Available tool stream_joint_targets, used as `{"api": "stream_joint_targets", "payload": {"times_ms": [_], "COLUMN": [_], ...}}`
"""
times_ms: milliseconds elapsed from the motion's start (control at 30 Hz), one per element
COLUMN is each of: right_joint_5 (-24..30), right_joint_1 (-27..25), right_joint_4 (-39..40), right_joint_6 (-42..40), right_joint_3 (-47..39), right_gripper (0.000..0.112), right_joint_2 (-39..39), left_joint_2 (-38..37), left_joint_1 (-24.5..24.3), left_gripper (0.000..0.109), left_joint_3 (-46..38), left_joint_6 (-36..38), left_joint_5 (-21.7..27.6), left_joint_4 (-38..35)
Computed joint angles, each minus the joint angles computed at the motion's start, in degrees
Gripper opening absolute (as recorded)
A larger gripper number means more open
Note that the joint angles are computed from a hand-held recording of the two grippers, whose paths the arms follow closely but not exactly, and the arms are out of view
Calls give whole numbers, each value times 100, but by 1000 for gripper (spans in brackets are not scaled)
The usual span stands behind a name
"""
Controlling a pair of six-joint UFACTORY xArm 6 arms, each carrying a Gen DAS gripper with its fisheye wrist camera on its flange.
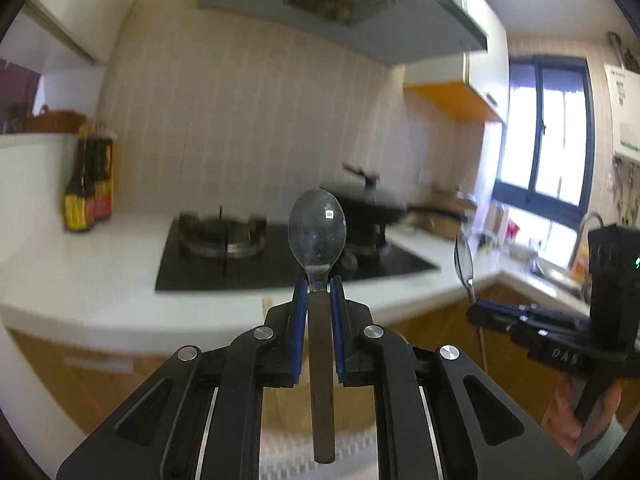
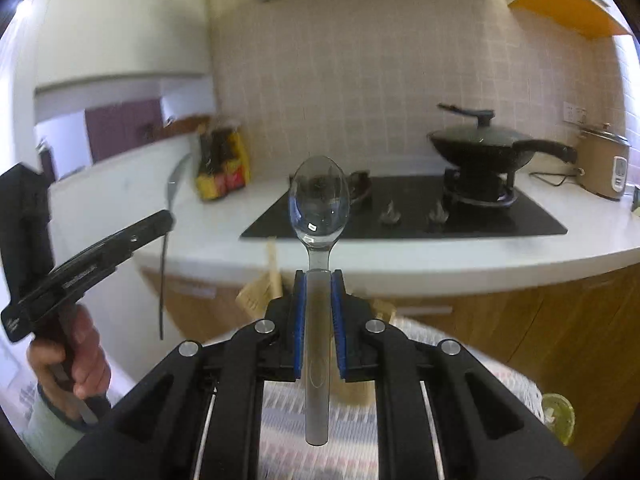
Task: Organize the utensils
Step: 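Carry both clear spoons to the holder and lower them in, then open both tools to release the spoons into the holder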
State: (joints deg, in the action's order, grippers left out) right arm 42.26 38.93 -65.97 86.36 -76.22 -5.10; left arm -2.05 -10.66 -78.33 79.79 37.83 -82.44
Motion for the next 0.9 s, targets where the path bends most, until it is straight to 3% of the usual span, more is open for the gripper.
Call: {"api": "stream_joint_targets", "payload": {"times_ms": [133,433,667,900], "right_joint_5": [-369,-1115,-1188,-1103], "right_joint_1": [-457,-1092,-1168,-1092], "right_joint_4": [-365,-1025,-1505,-1730], "right_joint_6": [406,1094,1502,1613], "right_joint_3": [-248,-575,-551,-405], "right_gripper": [10,10,10,11], "right_joint_2": [335,1031,1219,1205], "left_joint_2": [587,1995,2258,2138], "left_joint_1": [-215,-325,-543,-472], "left_gripper": [9,10,10,10], "left_joint_3": [-635,-1805,-1880,-1543], "left_joint_6": [234,224,994,1141], "left_joint_5": [-412,-426,-917,-732], "left_joint_4": [-657,-1248,-1762,-1822]}}
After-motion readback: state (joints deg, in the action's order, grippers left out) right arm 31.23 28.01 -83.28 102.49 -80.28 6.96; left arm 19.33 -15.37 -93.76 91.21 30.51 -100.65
